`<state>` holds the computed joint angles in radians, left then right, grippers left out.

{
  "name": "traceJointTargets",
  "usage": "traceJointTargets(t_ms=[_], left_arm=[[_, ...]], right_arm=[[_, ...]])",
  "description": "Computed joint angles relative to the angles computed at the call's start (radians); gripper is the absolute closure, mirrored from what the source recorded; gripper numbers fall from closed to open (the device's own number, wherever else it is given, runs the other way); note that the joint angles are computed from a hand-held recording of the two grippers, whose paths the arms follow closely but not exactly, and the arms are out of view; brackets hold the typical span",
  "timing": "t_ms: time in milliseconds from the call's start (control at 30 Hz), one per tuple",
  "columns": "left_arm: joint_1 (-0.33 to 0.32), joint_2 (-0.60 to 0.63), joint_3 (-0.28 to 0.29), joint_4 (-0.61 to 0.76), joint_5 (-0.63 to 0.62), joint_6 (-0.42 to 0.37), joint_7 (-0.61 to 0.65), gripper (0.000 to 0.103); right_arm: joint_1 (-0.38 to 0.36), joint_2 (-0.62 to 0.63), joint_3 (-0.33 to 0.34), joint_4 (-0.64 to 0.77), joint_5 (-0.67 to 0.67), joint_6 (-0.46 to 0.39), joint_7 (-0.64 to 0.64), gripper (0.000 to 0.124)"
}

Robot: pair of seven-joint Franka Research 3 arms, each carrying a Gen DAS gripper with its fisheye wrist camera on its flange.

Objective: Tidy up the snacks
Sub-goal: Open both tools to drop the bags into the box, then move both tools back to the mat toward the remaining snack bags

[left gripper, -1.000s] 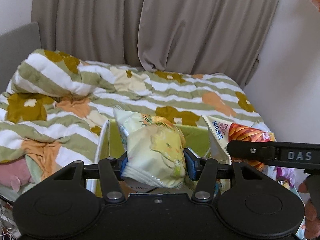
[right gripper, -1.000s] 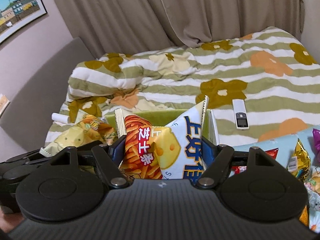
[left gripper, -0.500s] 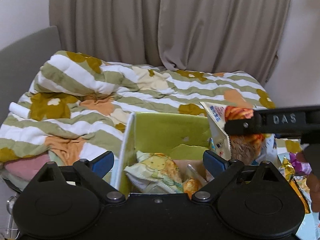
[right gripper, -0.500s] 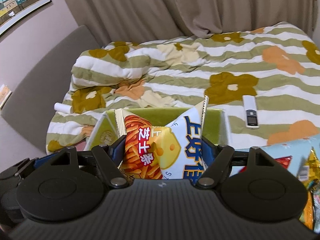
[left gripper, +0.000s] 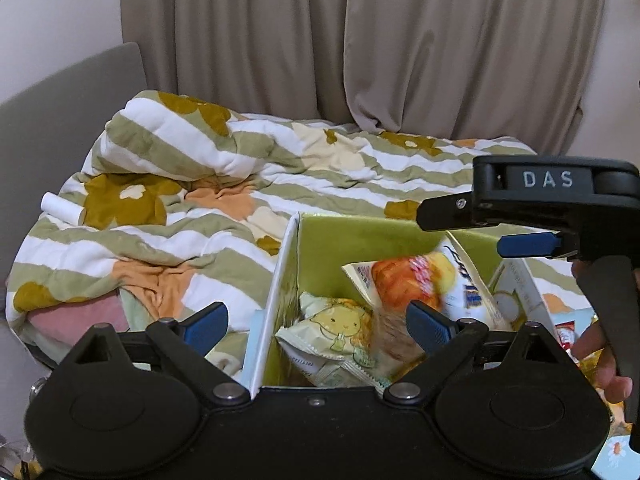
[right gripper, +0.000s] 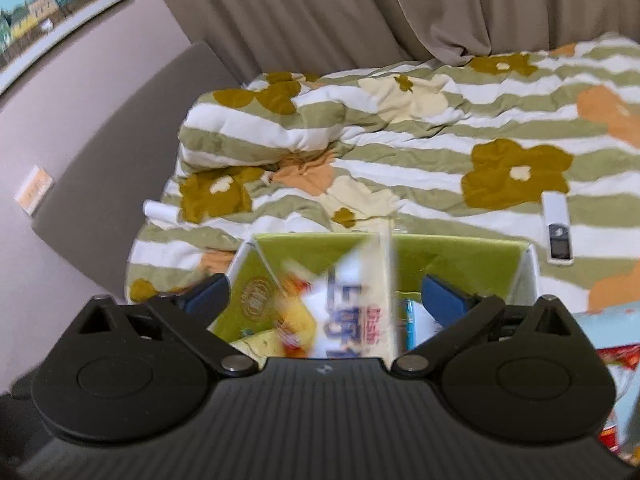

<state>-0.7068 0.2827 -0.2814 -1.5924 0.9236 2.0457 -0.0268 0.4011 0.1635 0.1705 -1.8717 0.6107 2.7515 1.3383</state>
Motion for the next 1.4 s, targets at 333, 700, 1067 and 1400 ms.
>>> traceJointTargets(t_ms=[333,700,1067,1400], left_arm=[[-0.014,0.015,0.000,0.017,-0.014,-0.028,-0.001,0.005],[-0.052,-0.003,-0.010,0.038,0.035,-0.082,-0.015,0.005],[-0.097,-0.038,-0.042,0.036,0.100,-0.119,-0.038,0.005],[-0.118,-0.050,-0.068,0.032,0.136,-0.043,-0.015,0.005]], right_arm=[[0.008,-0.044,-0.002,-0.061,-0.013,0.056,-0.051,0.021],[0.018,-0.168,-0.022,-0.169,-0.082,0.074,0.011,0.021],[0.018,-0.386,-0.018,-0.381,-0.199,0.170,0.130,0.021],[-0.132,-0.647,0.063,-0.600,-0.373,0.199,0.400,0.021]])
